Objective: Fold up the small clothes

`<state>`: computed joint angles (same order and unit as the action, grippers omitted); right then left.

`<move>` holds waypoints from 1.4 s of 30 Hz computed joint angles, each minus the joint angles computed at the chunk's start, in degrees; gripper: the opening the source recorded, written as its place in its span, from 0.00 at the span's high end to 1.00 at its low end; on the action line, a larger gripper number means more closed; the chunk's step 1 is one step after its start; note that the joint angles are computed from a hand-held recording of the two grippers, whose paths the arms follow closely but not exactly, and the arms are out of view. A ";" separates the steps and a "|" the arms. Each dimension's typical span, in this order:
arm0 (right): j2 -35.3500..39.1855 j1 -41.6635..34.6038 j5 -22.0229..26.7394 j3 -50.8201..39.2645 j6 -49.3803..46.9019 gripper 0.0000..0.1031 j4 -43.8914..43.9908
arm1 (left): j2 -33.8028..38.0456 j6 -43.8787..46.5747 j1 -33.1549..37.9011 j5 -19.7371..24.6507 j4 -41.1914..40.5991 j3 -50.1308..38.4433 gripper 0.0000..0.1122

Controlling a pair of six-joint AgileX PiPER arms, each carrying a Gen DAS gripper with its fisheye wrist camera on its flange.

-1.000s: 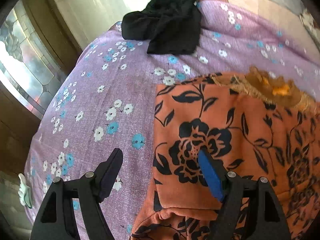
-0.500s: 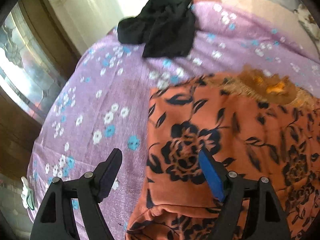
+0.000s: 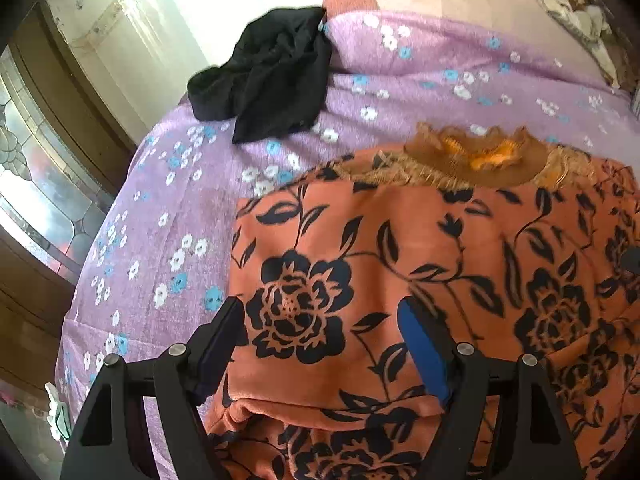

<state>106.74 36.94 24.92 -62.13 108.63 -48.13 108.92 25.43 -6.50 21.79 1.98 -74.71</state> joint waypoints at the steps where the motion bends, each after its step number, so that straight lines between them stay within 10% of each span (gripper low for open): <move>1: -0.50 -0.27 -0.23 0.66 0.66 0.75 -0.85 | -0.87 1.59 0.04 -0.89 -1.71 0.86 0.29; 10: -1.22 0.70 0.75 0.82 3.10 0.75 -3.18 | -5.91 16.18 0.76 -3.29 -17.58 4.84 0.29; 42: 0.64 0.62 -1.17 -0.32 1.24 0.75 -1.26 | -5.43 12.33 -0.89 -3.71 -12.59 6.01 0.29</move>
